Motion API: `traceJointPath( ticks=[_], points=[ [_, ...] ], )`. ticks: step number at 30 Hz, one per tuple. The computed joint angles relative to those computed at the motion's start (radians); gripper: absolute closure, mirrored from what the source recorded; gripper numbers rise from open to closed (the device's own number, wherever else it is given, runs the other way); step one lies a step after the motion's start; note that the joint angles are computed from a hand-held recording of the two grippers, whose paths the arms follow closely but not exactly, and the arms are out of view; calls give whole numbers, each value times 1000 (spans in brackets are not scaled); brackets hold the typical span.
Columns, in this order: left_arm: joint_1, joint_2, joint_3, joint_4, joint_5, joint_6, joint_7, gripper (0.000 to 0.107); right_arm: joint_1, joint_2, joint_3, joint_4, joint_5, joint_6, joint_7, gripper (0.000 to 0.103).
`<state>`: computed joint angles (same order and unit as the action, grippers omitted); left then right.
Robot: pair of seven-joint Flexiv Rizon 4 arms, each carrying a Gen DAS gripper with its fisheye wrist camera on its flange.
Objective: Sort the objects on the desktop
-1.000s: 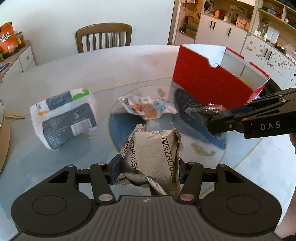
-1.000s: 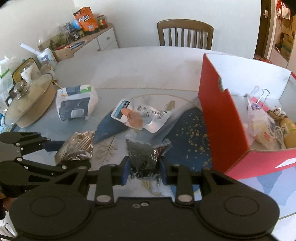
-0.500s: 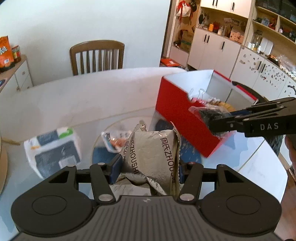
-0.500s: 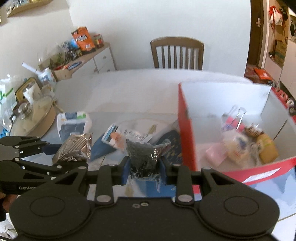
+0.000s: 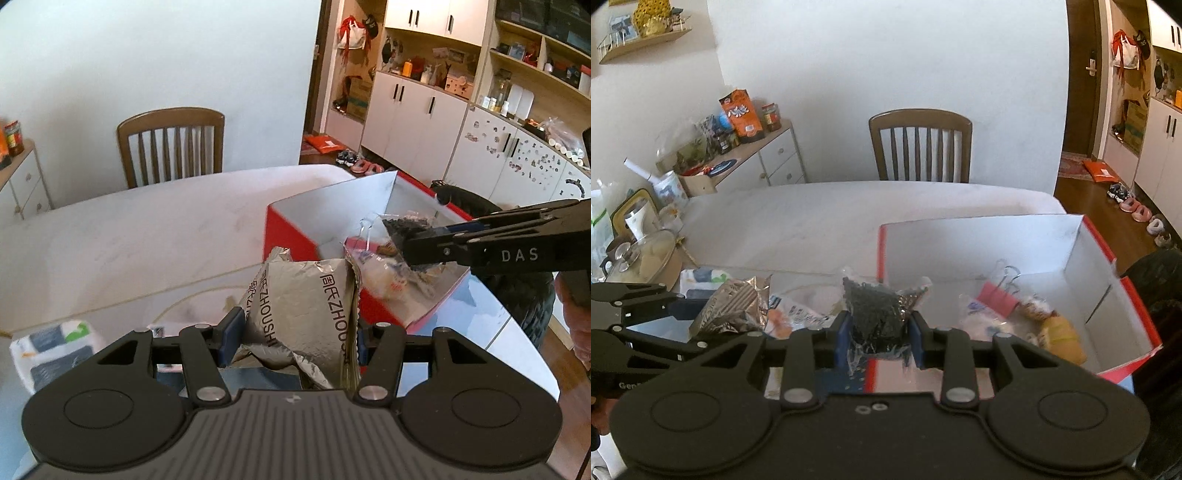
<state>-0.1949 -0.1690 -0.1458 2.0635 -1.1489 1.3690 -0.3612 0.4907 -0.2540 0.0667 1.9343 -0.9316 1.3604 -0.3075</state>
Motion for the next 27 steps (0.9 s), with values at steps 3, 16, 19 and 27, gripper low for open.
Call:
traceJointPath(
  ticks=[3, 16, 19, 27],
  points=[
    [-12, -23, -15, -26, 21, 25, -21, 51, -22, 9, -7, 15, 0, 24, -20, 71],
    [-10, -144, -79, -161, 314, 51, -252, 51, -101, 32, -42, 68, 34, 81, -76, 71],
    [-15, -178, -74, -202, 418, 33, -327, 51, -119, 33, -47, 75, 43, 91, -85, 71],
    [-23, -262, -57, -303, 645, -17, -481, 51, -146, 9, -42, 67, 124, 86, -176, 71]
  ],
)
